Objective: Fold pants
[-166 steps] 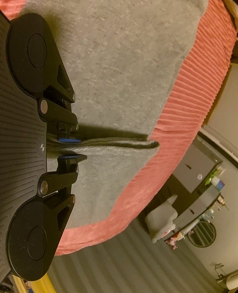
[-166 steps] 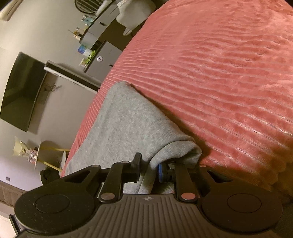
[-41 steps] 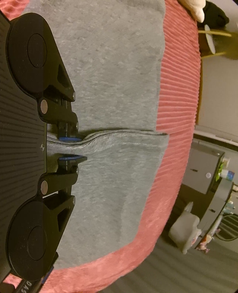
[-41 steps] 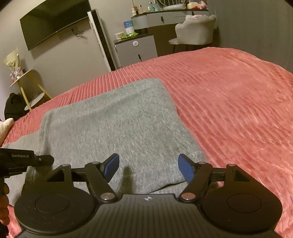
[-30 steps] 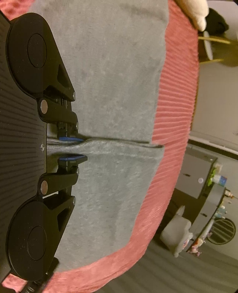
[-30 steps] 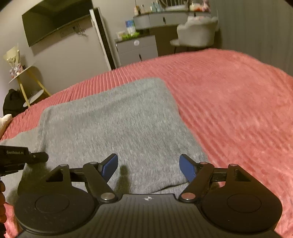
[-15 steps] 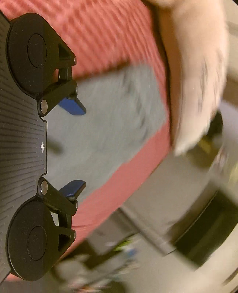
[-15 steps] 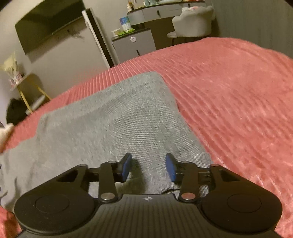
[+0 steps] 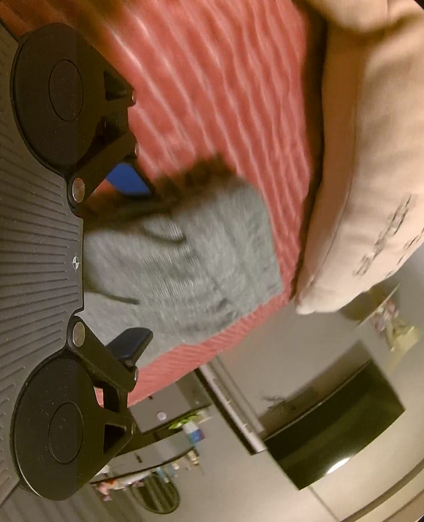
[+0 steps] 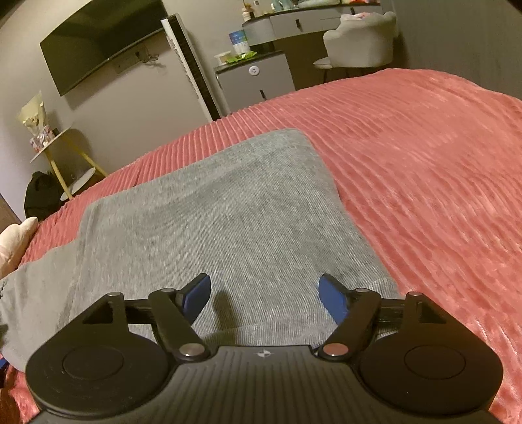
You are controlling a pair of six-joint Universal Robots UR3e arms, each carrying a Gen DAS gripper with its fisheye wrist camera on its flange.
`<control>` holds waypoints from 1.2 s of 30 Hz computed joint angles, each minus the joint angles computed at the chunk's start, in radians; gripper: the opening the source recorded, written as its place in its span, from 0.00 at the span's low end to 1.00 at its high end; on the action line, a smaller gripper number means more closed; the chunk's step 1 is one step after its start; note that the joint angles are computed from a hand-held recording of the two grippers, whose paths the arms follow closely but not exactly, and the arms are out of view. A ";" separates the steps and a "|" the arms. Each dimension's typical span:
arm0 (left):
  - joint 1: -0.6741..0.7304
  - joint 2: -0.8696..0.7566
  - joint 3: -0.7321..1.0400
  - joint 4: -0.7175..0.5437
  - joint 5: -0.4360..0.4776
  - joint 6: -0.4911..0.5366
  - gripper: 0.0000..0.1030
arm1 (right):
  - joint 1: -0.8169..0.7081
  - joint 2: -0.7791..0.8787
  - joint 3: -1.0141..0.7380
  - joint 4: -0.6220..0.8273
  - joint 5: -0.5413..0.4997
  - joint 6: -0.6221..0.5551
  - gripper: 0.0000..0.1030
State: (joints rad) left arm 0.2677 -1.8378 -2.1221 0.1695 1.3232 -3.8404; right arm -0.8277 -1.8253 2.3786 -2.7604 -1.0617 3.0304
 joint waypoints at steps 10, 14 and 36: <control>-0.071 0.010 0.131 -0.107 0.108 0.031 0.23 | 0.005 0.007 0.004 -0.023 -0.005 0.008 0.72; -0.233 0.022 0.284 -0.160 0.253 0.209 0.20 | -0.023 -0.006 0.013 -0.012 0.027 0.009 0.72; -0.865 -0.248 0.843 -0.645 0.488 0.456 0.88 | -0.412 -0.315 0.120 0.416 0.467 -0.146 0.73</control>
State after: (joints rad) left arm -0.5969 -2.0854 -1.2789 -0.4754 1.8112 -3.3848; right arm -1.2399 -2.1402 2.4991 -2.3439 -0.5942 2.8848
